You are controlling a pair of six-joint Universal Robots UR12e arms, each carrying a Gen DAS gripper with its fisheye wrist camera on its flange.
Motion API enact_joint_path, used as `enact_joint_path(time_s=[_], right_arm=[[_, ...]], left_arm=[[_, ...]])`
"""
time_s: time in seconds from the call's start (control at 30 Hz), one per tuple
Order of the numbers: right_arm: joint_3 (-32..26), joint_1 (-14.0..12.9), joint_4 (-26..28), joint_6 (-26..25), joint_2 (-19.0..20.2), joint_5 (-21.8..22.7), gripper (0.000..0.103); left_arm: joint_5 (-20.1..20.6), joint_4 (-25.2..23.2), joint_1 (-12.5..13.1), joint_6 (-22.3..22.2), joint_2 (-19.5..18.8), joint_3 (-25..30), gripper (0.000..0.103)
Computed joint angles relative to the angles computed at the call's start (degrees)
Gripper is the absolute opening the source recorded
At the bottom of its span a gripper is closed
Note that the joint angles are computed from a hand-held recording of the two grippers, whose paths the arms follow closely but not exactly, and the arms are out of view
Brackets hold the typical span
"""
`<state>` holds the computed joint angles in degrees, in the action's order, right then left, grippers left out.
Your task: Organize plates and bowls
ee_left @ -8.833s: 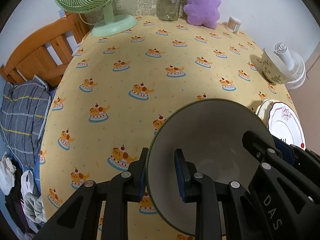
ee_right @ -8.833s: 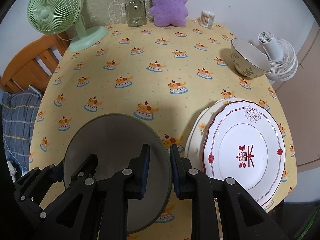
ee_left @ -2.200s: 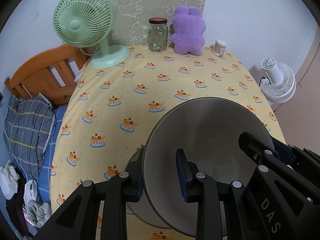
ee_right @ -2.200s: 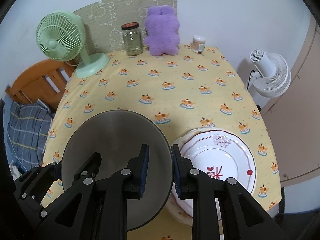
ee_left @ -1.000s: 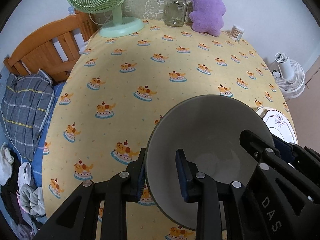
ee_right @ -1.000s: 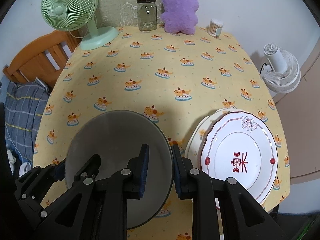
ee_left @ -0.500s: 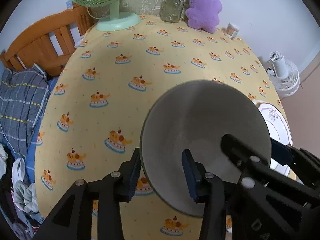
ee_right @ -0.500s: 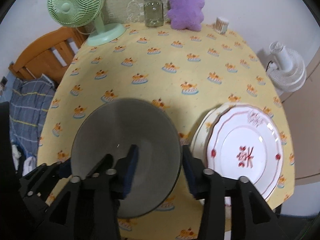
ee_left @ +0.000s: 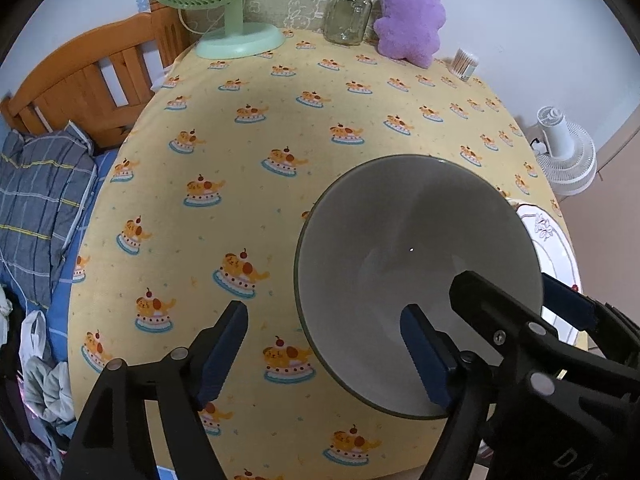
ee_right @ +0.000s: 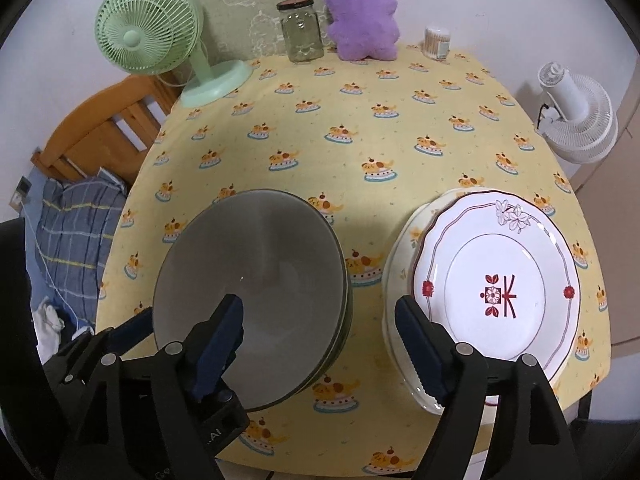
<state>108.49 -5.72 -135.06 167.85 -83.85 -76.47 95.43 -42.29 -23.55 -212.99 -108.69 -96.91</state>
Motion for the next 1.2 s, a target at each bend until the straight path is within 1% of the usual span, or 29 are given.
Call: enact_joint_path(time_s=[0.13, 0.17, 0.23, 0.3, 0.37, 0.57, 0.63, 0.7, 0.73, 0.8, 0.83, 0.87, 1.03, 1.1, 1.2], right_arm=[[-0.62, -0.27, 1.87, -1.32, 0.94, 1.19, 0.082], [-0.82, -0.40, 2.18, -1.33, 1.25, 1.76, 0.082], [-1.25, -0.39, 2.62, -0.72, 1.87, 1.51, 0.082], [-2.17, -0.48, 4.30, -0.29, 2.67, 1.79, 0.082], [-3.43, -0.82, 7.15, -0.14, 3.61, 3.34, 0.082], [-5.24, -1.10, 10.75, -1.84, 5.34, 5.50, 0.081], [-5.95, -1.31, 12.49, -2.75, 5.95, 6.74, 0.075], [-6.69, -1.58, 14.69, -4.04, 6.48, 8.01, 0.065], [-6.93, -1.68, 15.44, -4.48, 6.69, 8.36, 0.062], [-7.42, -1.87, 17.10, -5.25, 7.19, 9.29, 0.051], [-7.62, -2.01, 17.71, -5.44, 7.41, 9.78, 0.048], [-7.88, -2.11, 18.25, -5.59, 7.71, 10.23, 0.043], [-8.47, -2.32, 19.05, -7.95, 8.16, 11.32, 0.041], [-8.55, -2.36, 19.28, -7.81, 8.14, 11.36, 0.040], [-8.49, -2.13, 18.58, -7.06, 8.00, 10.68, 0.040]], left_arm=[[-0.28, -0.58, 0.10, -0.89, -0.35, 0.20, 0.080], [0.08, -0.80, 0.06, -1.13, -0.43, 0.33, 0.080], [0.72, -1.54, 0.02, -1.41, -0.63, 0.73, 0.080], [0.84, -2.18, 0.06, -2.02, -0.81, 1.09, 0.080], [1.05, -3.00, 0.06, -2.75, -1.13, 1.61, 0.080], [1.74, -6.72, -0.17, -3.09, -2.39, 3.91, 0.080], [1.78, -7.93, -0.23, -3.26, -2.69, 4.48, 0.080], [1.73, -8.99, -0.28, -3.71, -2.98, 4.93, 0.080], [1.69, -9.76, -0.33, -3.87, -3.23, 5.30, 0.080], [2.13, -10.37, -0.51, -3.94, -3.53, 5.71, 0.080], [2.47, -10.86, -0.64, -3.81, -3.69, 6.06, 0.080], [2.23, -11.14, -0.64, -3.93, -3.85, 6.34, 0.080], [2.19, -11.26, -0.59, -3.64, -4.15, 6.78, 0.080], [1.68, -10.84, -0.43, -2.88, -4.20, 6.76, 0.080], [0.94, -9.04, -0.13, -0.35, -4.24, 6.37, 0.080]])
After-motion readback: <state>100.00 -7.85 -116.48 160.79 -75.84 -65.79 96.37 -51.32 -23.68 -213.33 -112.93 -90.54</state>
